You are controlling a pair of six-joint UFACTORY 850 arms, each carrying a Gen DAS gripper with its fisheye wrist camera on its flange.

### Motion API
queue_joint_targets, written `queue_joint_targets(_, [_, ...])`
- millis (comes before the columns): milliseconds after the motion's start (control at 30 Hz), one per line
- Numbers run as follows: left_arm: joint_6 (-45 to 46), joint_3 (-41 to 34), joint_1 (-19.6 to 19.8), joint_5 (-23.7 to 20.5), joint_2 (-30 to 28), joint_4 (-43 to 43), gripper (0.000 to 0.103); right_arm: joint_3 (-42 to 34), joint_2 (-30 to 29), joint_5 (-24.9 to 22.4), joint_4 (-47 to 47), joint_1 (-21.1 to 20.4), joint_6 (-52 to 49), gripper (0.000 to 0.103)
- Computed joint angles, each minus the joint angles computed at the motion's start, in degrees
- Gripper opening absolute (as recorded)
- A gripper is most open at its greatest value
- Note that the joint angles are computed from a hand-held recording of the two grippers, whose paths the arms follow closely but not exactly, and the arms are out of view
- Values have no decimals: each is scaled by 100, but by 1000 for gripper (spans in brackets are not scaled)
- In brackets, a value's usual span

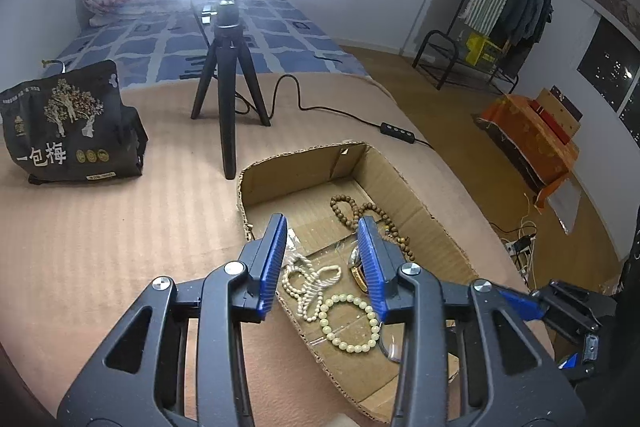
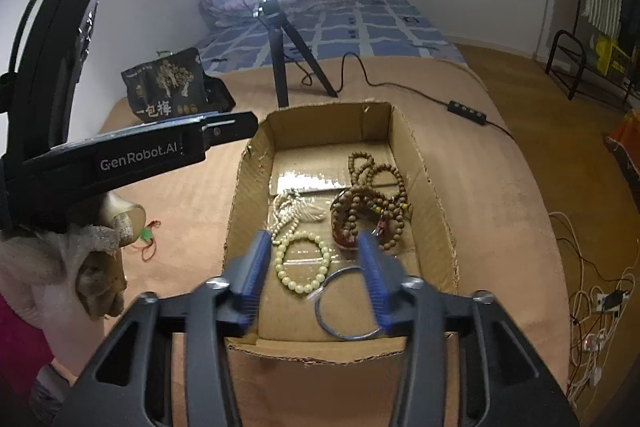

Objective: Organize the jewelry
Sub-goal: 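Carry the necklace and earring over the cardboard box and open both tools, then move both open tools back over the jade pendant and remaining earring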

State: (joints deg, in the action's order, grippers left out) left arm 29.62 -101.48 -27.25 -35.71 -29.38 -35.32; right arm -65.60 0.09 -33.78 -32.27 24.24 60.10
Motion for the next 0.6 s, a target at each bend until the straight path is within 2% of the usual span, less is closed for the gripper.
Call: queue_joint_targets(600, [34, 466, 177, 172, 607, 166, 37, -158, 100, -264, -512, 282, 389, 46])
